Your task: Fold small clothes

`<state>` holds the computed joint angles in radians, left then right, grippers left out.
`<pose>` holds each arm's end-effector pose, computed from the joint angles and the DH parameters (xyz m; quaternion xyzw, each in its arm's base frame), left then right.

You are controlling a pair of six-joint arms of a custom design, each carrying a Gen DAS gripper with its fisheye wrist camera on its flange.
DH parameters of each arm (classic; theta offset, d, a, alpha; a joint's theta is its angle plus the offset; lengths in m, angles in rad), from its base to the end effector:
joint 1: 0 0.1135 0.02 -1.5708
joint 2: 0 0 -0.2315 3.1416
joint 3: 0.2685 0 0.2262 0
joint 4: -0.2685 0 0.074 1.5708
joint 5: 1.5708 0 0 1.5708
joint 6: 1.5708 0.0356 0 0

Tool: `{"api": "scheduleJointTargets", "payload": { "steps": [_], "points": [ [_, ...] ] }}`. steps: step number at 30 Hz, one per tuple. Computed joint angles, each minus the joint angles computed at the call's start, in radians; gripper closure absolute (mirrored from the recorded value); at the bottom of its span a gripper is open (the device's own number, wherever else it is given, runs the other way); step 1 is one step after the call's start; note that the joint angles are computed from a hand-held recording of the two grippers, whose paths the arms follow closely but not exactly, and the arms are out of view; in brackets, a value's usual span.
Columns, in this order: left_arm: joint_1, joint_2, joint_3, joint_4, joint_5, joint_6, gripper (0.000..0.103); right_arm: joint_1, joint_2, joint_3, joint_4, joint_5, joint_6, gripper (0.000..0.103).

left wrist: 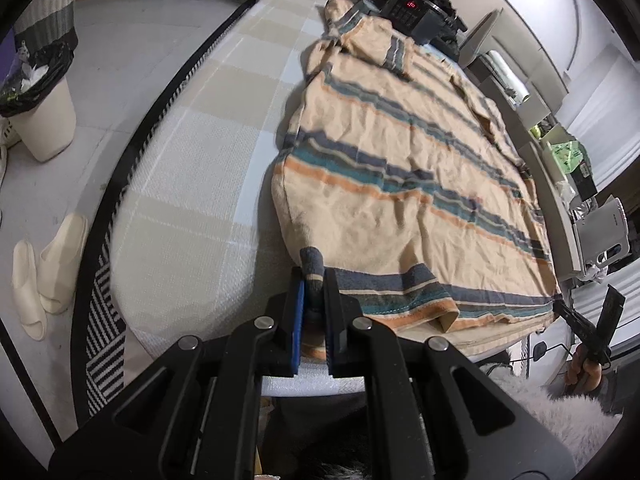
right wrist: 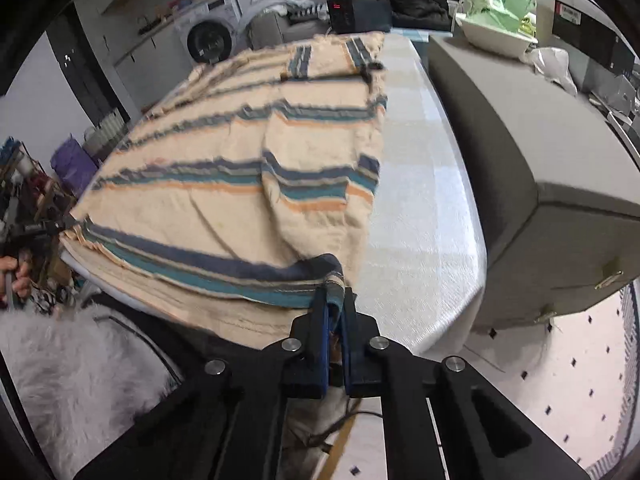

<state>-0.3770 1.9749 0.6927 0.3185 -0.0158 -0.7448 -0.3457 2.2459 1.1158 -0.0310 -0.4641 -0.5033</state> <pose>0.2728 -0.1074 0.0443 -0.1768 0.9377 -0.1526 0.2571 0.3386 -0.1050 0.0255 -0.1216 0.9462 0.1236 0.2731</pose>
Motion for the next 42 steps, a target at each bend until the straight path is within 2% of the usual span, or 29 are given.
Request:
{"api": "scheduleJointTargets", "payload": {
  "steps": [6,9,11,13,18,20,22,27,29,31,34,37,42],
  "points": [
    [0.010,-0.100,-0.060,0.038,-0.031,0.006,0.098,-0.090,-0.032,0.019,-0.028,-0.213,0.039,0.098],
    [0.004,-0.149,-0.080,0.053,-0.065,0.026,0.098,-0.090,-0.046,0.025,-0.012,-0.274,0.091,0.098],
    [0.011,-0.166,-0.083,0.040,-0.067,0.030,0.098,-0.060,-0.046,0.030,-0.002,-0.212,0.102,0.098],
    [0.020,-0.175,-0.097,0.042,-0.062,0.026,0.098,-0.040,-0.022,0.064,-0.057,-0.157,0.070,0.095],
    [0.044,-0.167,-0.116,0.050,-0.052,0.022,0.098,-0.036,-0.024,0.014,-0.116,-0.002,-0.100,0.090],
    [0.048,-0.156,-0.115,0.057,-0.045,0.019,0.098,-0.064,-0.018,0.014,-0.155,-0.041,-0.130,0.084],
    [0.049,-0.140,-0.106,0.048,-0.044,0.022,0.098,-0.103,0.001,0.038,-0.211,-0.111,-0.155,0.069],
    [0.037,-0.102,-0.079,0.043,-0.045,0.019,0.098,-0.173,0.037,0.084,-0.228,-0.250,-0.056,0.067],
    [0.032,-0.089,-0.074,0.049,-0.045,0.015,0.098,-0.182,0.080,0.129,-0.196,-0.314,0.055,0.067],
    [0.029,-0.075,-0.068,0.052,-0.043,0.013,0.098,-0.162,0.103,0.136,-0.100,-0.291,0.187,0.068],
    [0.021,-0.065,-0.056,0.045,-0.045,0.009,0.098,-0.104,0.091,0.086,0.038,-0.178,0.247,0.068],
    [0.021,-0.066,-0.055,0.045,-0.045,0.010,0.098,-0.017,0.052,0.000,0.153,-0.027,0.189,0.068],
    [0.021,-0.067,-0.058,0.048,-0.039,0.011,0.098,0.059,0.002,-0.078,0.169,0.054,0.058,0.067]
  ]
}}
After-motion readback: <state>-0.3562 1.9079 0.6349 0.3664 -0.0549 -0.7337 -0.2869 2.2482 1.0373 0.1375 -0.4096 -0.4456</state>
